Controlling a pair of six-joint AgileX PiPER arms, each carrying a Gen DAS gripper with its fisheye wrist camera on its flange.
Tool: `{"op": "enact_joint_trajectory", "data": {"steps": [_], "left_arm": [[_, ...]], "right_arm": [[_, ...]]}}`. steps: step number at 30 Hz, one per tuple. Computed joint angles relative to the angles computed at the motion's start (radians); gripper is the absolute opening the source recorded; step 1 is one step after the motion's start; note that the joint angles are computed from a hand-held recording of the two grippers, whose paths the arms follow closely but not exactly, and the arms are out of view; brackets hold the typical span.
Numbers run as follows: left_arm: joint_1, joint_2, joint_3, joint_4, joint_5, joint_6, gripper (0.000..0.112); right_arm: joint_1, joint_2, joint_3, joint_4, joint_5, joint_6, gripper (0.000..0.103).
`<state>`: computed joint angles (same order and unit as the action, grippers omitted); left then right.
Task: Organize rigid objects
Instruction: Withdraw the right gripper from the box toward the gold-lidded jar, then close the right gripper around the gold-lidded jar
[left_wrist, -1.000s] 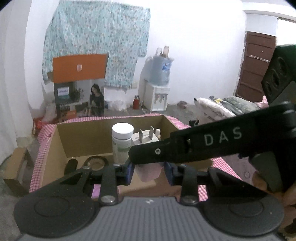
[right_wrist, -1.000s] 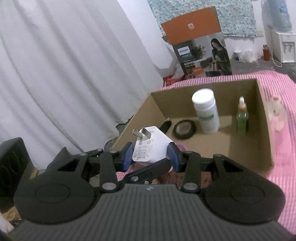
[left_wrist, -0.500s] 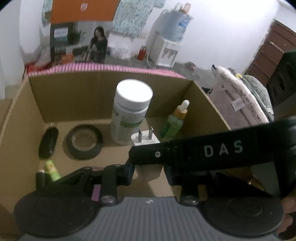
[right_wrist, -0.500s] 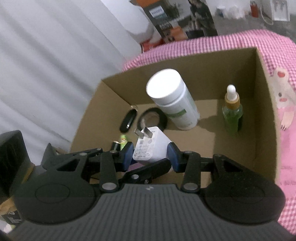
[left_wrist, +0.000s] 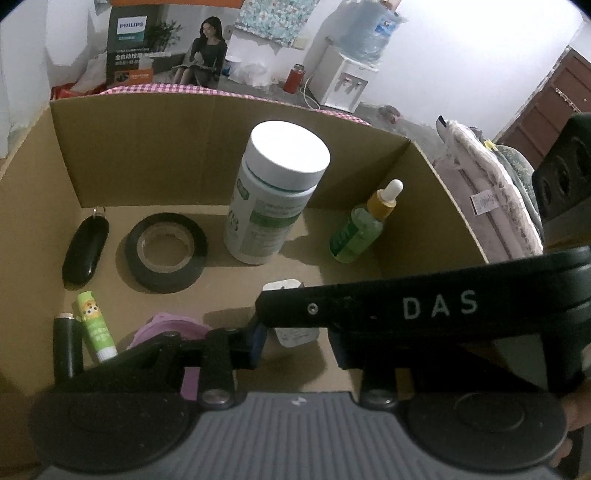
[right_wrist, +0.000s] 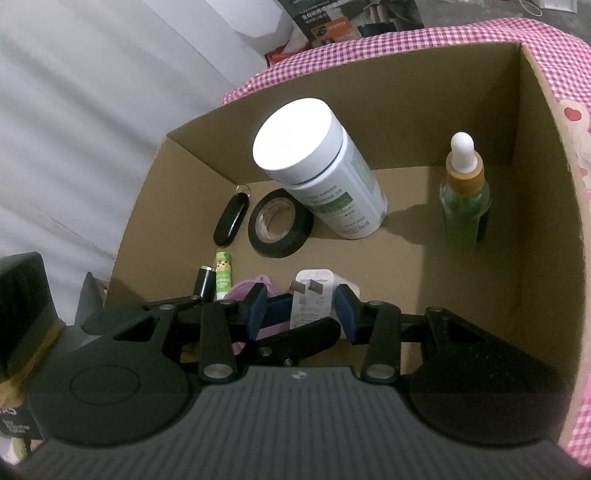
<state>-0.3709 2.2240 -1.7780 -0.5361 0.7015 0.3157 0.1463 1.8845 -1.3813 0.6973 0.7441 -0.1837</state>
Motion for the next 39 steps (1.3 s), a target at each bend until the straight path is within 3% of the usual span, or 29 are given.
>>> {"op": "enact_joint_trajectory", "data": {"steps": [2,5,11,21,25,30,34,39], "left_arm": [[-0.002,-0.019,0.033,-0.018,-0.028,0.029,0.039],[-0.007,-0.065,0.093,-0.065,-0.079,0.093,0.054],[-0.032,-0.246,0.305,-0.162,-0.244,0.287,0.074],[-0.033,-0.603,0.745,-0.645,-0.427,0.901,0.098],[-0.021,-0.681,0.879,-0.708,-0.483,0.982,0.099],[0.006,-0.689,0.979,-0.878,-0.511,1.153,0.099],[0.004,-0.614,0.974,-0.861,-0.544,1.150,0.099],[-0.013,-0.527,0.960,-1.112,-0.590,1.420,0.096]], "right_arm": [[0.001,-0.013,0.007,-0.002,-0.005,-0.001,0.042],[0.008,-0.033,0.020,-0.013,-0.028,-0.002,0.044],[0.021,-0.185,0.140,0.012,-0.125,-0.054,0.060],[0.099,-0.570,0.475,0.104,-0.283,-0.135,0.073],[0.165,-0.642,0.578,0.128,-0.326,-0.119,0.075],[0.250,-0.614,0.641,0.194,-0.374,-0.126,0.075],[0.282,-0.509,0.625,0.279,-0.374,-0.176,0.075],[0.317,-0.363,0.551,0.297,-0.372,-0.180,0.074]]}}
